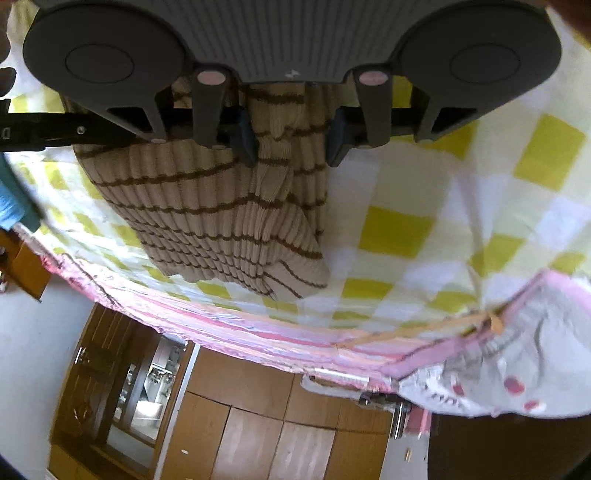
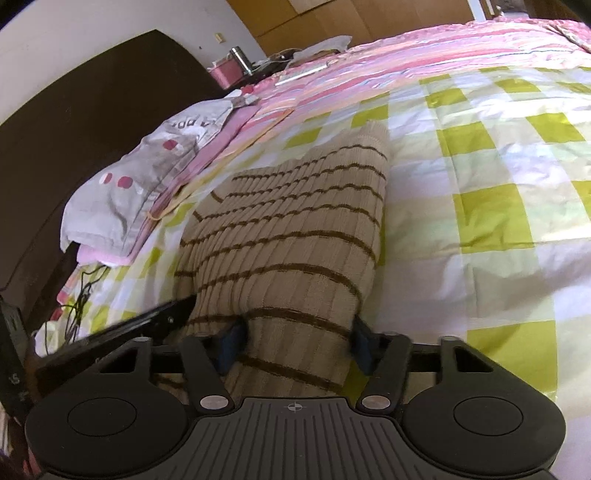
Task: Fold small clothes
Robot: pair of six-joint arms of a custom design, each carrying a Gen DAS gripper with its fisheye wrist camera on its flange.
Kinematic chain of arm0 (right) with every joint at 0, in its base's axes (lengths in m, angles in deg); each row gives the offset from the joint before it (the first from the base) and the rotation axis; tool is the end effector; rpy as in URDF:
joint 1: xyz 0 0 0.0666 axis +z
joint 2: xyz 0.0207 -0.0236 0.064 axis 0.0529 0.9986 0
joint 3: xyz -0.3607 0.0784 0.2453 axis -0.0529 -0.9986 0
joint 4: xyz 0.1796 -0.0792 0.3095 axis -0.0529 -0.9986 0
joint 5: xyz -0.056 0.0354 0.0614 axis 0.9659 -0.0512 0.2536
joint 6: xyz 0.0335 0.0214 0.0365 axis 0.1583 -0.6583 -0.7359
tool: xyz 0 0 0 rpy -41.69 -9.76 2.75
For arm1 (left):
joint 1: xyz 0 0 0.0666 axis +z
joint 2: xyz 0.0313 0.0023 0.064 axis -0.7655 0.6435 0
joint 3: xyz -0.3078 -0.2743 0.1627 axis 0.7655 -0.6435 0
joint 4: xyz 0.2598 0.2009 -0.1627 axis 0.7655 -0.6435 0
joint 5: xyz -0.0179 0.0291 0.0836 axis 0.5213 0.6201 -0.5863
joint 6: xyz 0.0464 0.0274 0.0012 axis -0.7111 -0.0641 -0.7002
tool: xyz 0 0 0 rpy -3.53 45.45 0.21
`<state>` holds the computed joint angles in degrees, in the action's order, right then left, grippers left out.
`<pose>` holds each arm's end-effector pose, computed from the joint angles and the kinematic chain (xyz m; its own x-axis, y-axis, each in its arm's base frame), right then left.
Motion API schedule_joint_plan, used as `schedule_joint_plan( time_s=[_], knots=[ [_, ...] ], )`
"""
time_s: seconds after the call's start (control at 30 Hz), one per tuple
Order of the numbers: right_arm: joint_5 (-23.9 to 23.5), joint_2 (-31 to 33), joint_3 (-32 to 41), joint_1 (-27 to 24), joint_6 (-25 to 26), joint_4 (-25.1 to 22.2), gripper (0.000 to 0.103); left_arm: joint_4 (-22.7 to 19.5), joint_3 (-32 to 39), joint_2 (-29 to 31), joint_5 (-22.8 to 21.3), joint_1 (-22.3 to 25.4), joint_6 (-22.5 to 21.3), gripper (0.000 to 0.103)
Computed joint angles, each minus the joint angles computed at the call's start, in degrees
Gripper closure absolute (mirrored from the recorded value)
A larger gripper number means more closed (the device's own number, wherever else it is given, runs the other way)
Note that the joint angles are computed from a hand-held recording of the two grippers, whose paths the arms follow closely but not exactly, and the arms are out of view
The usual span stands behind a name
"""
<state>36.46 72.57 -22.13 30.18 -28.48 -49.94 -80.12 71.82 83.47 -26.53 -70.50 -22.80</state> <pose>0.4655 0.2410 0.2729 -0.7578 0.2700 -0.5940 -0.0712 0.8707 0.4866 0.4721 -0.1800 0.2632 -0.6574 -0.0378 -0.7525 0.2307 0.9407 -0.2488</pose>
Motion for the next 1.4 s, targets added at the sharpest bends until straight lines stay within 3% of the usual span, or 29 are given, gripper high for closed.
schedule_joint_plan(
  time_s=[0.1, 0.33, 0.47, 0.6, 0.77, 1.0, 1.13, 1.4],
  knots=[
    [-0.5, -1.9, -1.5, -0.3, 0.8, -1.0, 0.066, -1.3, -0.1, -0.5, 1.0, -1.0, 0.6, 0.064],
    [-0.6, -8.7, -8.8, -0.7, 0.5, -2.6, 0.066, -4.1, -2.5, -3.8, 0.5, -5.4, -2.2, 0.063],
    [-0.2, -11.0, -10.3, -1.0, 1.4, -3.9, 0.062, -6.0, -2.8, -5.8, -3.6, -7.3, -4.0, 0.06],
    [2.7, -12.4, -10.3, -0.1, 3.7, -3.7, 0.059, -5.0, -1.8, -7.3, -8.2, -8.3, -6.1, 0.06],
    [6.1, -12.5, -10.5, 1.1, 5.8, -3.6, 0.058, -4.3, 3.8, -3.4, -9.4, -8.6, -8.5, 0.06],
    [5.0, -12.3, -10.9, 0.6, 5.0, -3.2, 0.055, -6.0, 9.7, 3.5, -13.7, -8.1, -9.4, 0.059],
    [5.4, -12.4, -11.0, 0.7, 4.6, -2.5, 0.053, -7.6, 9.5, 3.9, -17.8, -7.5, -7.7, 0.059],
    [12.3, -14.1, -12.3, 2.6, 6.0, -1.1, 0.053, -7.8, 7.7, 2.1, -18.1, -7.1, -6.8, 0.06]
  ],
)
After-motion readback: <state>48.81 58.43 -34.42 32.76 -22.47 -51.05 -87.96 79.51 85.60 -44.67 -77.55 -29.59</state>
